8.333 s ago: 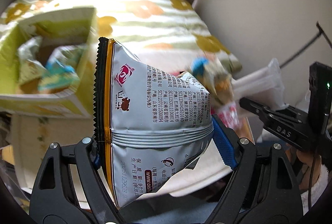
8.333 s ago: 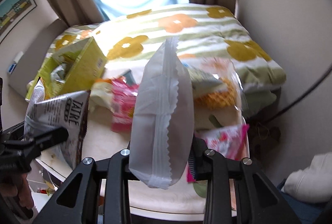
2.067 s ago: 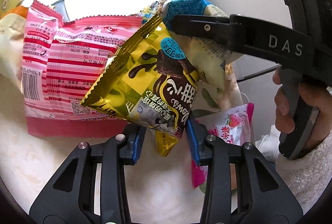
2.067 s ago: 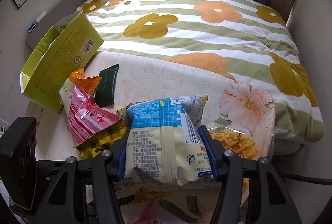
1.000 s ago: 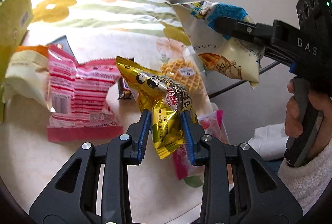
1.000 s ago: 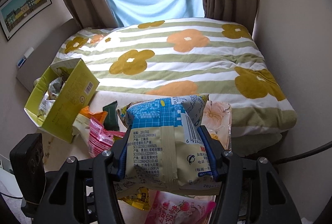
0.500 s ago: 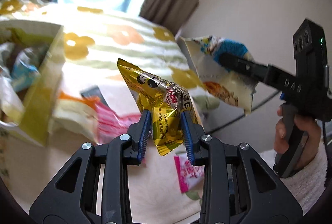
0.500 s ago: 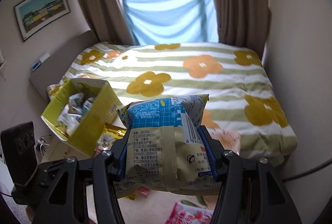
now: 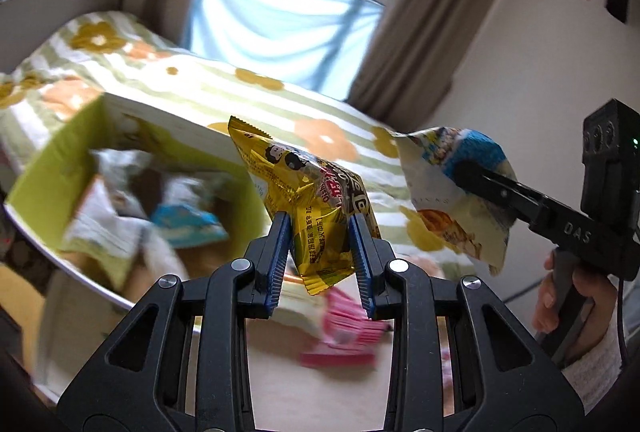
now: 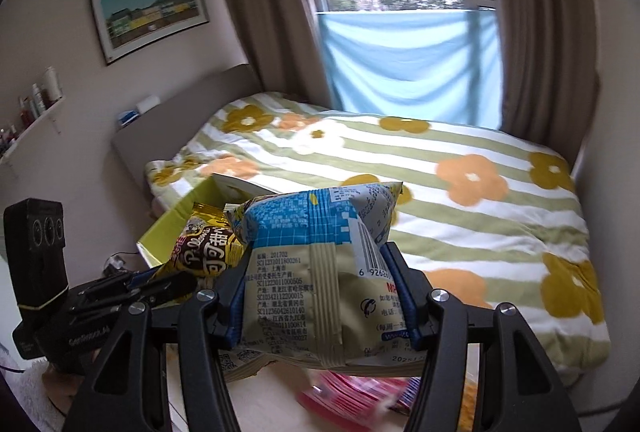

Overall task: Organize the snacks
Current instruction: 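Carry both bags over the yellow box and open both tools to drop them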

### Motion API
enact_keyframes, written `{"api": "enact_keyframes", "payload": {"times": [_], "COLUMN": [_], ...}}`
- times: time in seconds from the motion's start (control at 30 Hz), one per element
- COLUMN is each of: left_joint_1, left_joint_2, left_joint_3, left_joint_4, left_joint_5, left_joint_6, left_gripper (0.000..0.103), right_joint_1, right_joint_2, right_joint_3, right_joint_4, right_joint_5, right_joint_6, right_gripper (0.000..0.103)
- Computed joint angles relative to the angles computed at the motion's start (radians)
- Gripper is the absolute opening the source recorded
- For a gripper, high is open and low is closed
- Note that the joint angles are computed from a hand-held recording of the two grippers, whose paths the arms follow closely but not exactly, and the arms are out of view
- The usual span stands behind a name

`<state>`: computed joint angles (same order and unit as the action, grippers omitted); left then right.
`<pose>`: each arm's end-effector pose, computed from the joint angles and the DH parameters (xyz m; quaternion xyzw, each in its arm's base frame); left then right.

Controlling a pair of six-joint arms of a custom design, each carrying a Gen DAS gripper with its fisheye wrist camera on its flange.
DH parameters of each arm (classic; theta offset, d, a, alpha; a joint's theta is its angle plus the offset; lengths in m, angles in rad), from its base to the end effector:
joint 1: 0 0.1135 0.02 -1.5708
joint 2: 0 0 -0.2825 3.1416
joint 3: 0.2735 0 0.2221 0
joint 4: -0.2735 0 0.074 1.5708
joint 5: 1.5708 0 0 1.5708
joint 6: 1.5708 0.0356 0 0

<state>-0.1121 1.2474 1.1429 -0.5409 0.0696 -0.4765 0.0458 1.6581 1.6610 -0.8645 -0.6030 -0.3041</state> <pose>0.2349 -0.0289 0.3528 -0.1468 0.8823 -0.1592 0.4179 0.3243 0.0351 0.3771 -0.2574 0.8639 0.2335 0.3647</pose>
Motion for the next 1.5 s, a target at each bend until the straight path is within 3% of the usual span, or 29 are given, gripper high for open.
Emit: {"api": "enact_keyframes", "payload": {"times": [0.27,0.5,0.73,0.97,1.0,1.07,1.1,1.17,1.37,1.5], "left_joint_1": [0.386,0.573,0.641,0.667,0.667,0.663,0.662,0.669,0.649,0.652], "left_joint_2": [0.118,0.336,0.531,0.631,0.645,0.658,0.650,0.636,0.628,0.582], "left_joint_3": [0.062,0.213,0.418,0.522,0.537,0.539,0.522,0.496,0.485,0.446], "left_joint_4": [-0.073,-0.156,-0.293,-0.399,-0.423,-0.440,-0.427,-0.410,-0.430,-0.417], "left_joint_5": [0.236,0.372,0.395,0.361,0.355,0.324,0.320,0.324,0.187,0.182], "left_joint_6": [0.238,0.446,0.654,0.812,0.828,0.867,0.879,0.901,0.895,0.906], "left_gripper": [0.027,0.027,0.027,0.029,0.033,0.066,0.098,0.103,0.102,0.103], "right_joint_1": [0.252,0.394,0.467,0.511,0.516,0.524,0.525,0.526,0.527,0.535], "right_joint_2": [0.096,0.200,0.292,0.327,0.330,0.335,0.337,0.339,0.346,0.345], "right_joint_3": [0.028,0.071,0.105,0.117,0.120,0.130,0.131,0.131,0.137,0.146], "right_joint_4": [0.103,0.154,0.187,0.175,0.167,0.147,0.142,0.135,0.123,0.115], "right_joint_5": [0.118,0.228,0.328,0.415,0.425,0.442,0.446,0.448,0.433,0.433], "right_joint_6": [0.176,0.319,0.468,0.568,0.577,0.588,0.592,0.600,0.610,0.620], "right_gripper": [0.055,0.055,0.055,0.055,0.055,0.055,0.055,0.055,0.055,0.056]}}
